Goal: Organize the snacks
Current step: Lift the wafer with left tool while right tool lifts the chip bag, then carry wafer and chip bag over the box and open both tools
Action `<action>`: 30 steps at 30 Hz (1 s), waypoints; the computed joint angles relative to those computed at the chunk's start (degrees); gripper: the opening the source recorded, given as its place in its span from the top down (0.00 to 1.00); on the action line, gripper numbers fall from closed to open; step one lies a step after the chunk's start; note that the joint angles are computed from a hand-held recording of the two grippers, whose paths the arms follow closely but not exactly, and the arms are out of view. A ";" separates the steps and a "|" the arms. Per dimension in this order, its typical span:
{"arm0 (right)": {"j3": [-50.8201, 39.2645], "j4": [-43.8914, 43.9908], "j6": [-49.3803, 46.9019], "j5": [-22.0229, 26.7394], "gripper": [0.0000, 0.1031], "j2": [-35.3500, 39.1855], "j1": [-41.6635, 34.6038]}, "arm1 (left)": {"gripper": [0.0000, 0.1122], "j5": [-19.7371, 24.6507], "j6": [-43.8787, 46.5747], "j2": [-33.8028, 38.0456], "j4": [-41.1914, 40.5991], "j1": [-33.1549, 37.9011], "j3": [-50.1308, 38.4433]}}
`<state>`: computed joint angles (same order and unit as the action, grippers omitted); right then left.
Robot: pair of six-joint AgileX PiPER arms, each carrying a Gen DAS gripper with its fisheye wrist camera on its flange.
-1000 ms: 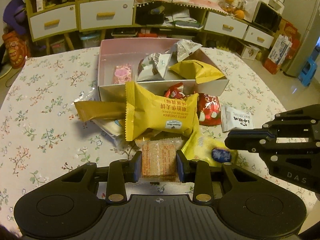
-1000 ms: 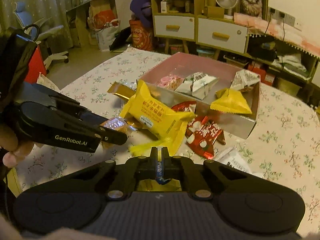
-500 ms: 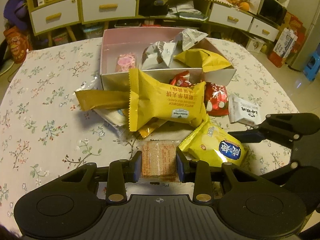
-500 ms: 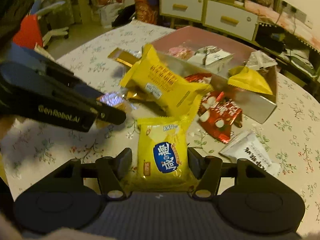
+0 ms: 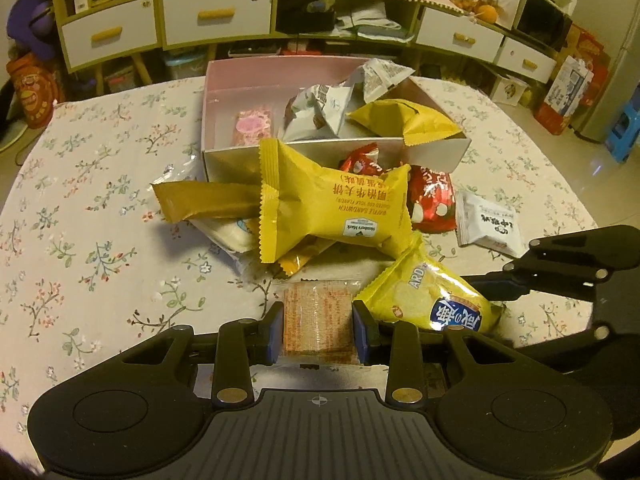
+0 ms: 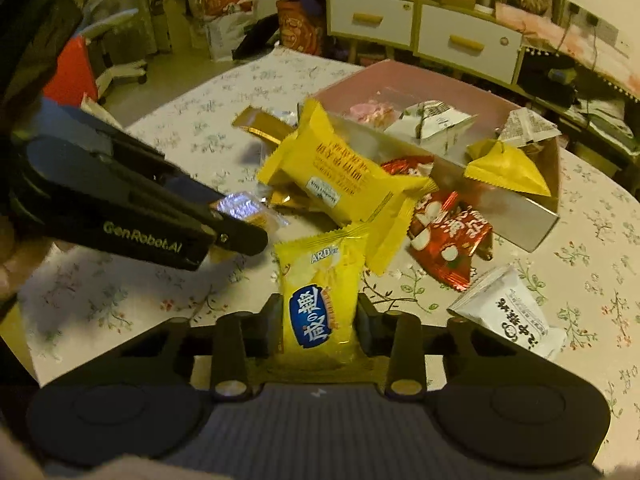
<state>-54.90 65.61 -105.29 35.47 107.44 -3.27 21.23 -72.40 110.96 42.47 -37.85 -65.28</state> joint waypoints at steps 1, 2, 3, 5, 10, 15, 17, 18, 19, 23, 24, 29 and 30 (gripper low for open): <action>0.02 0.07 0.00 -0.13 0.70 -0.19 -0.07 | 0.71 -0.08 -0.16 -0.23 0.18 -0.04 0.14; 0.19 0.21 -0.17 -0.43 0.71 -0.45 -0.11 | 0.71 -0.10 -0.56 -0.42 0.53 -0.12 0.30; 0.20 0.12 0.02 -0.57 0.71 -0.51 -0.14 | 0.71 -0.10 -0.91 -0.52 0.81 -0.14 0.39; 0.35 0.22 0.17 -0.72 0.73 -0.79 -0.30 | 0.71 -0.03 -1.06 -0.75 0.79 -0.15 0.48; 0.02 1.27 0.47 1.29 0.74 -1.86 -1.58 | 0.71 -0.13 -2.93 -1.70 2.43 -0.28 1.03; -0.53 3.52 0.28 3.50 0.74 -3.13 -3.21 | 0.71 -0.53 -5.49 -3.11 4.77 -0.53 1.81; -1.01 4.25 0.55 4.03 0.74 -3.33 -3.64 | 0.71 -0.60 -6.66 -3.85 6.01 -0.65 2.11; -1.36 4.61 0.84 4.06 0.74 -3.33 -3.74 | 0.71 -0.68 -7.31 -4.30 6.65 -0.71 2.23; -1.87 4.81 1.42 3.86 0.74 -3.27 -3.66 | 0.71 -0.73 -7.86 -4.60 7.20 -0.74 2.30; -4.05 6.17 3.10 2.80 0.74 -2.41 -3.23 | 0.71 -0.02 -10.06 -5.47 9.92 -0.84 1.96; -4.64 6.51 3.41 2.43 0.74 -2.16 -3.02 | 0.71 0.26 -11.19 -5.66 11.38 -0.87 1.86; -9.44 6.83 7.64 1.09 0.74 0.02 -2.28 | 0.71 2.05 -12.88 -5.95 16.72 -0.14 -0.02; -10.65 6.70 8.80 0.46 0.74 0.63 -1.93 | 0.71 2.45 -11.26 -5.62 15.78 0.37 -1.06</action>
